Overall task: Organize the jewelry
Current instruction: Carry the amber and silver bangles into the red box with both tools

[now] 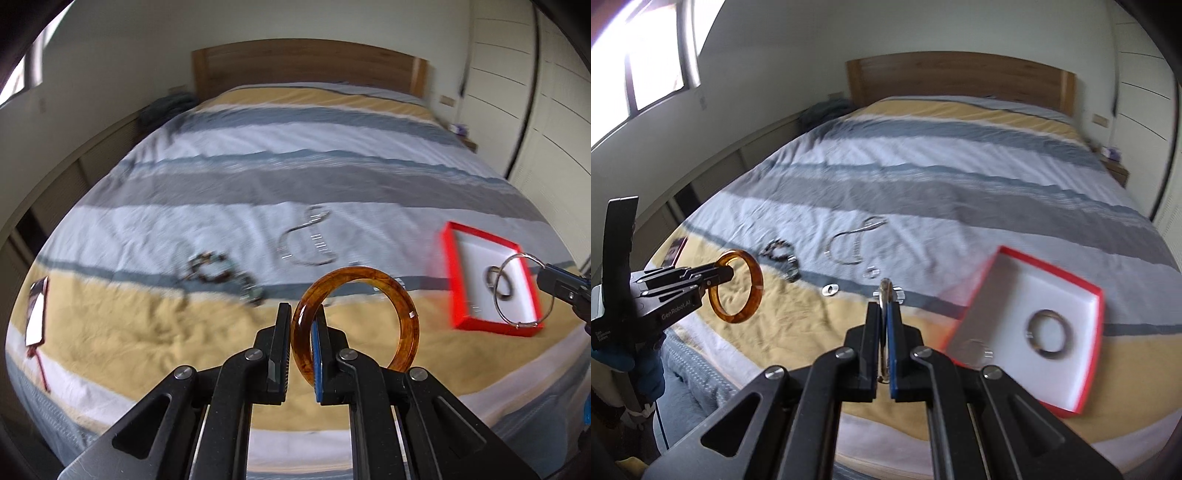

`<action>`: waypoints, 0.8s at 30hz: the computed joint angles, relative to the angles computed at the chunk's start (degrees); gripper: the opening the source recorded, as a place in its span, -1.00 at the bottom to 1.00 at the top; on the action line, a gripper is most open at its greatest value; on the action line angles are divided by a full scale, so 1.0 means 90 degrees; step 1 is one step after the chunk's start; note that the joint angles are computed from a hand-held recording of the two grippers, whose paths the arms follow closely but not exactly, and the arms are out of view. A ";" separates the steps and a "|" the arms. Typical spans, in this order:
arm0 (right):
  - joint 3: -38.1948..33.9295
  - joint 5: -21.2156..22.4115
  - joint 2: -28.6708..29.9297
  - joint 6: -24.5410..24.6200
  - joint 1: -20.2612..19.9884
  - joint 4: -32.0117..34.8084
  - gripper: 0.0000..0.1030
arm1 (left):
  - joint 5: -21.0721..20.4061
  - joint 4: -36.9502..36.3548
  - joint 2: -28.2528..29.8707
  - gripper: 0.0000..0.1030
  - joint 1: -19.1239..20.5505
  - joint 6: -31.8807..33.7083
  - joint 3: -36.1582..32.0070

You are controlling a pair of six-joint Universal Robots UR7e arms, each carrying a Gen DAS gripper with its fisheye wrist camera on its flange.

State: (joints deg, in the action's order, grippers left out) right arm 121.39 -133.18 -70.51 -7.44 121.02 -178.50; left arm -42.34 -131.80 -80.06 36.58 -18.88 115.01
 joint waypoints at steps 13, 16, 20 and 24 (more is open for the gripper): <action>0.0290 -0.0078 -0.1165 -0.0437 -0.1117 -0.0197 -0.93 | -0.0826 -0.0673 0.2172 -0.81 -0.0242 0.0915 -0.1197; 0.0182 0.0175 -0.1172 -0.0585 -0.1481 -0.0256 -0.93 | -0.0910 -0.0752 0.2755 -0.81 -0.0186 0.1150 -0.1612; -0.0025 0.0578 -0.1037 -0.0669 -0.1910 -0.0305 -0.93 | -0.0920 -0.0762 0.3556 -0.81 -0.0098 0.1408 -0.2226; -0.0249 0.1038 -0.0854 -0.0628 -0.2288 -0.0332 -0.93 | -0.0882 -0.0757 0.4129 -0.81 0.0015 0.1557 -0.2690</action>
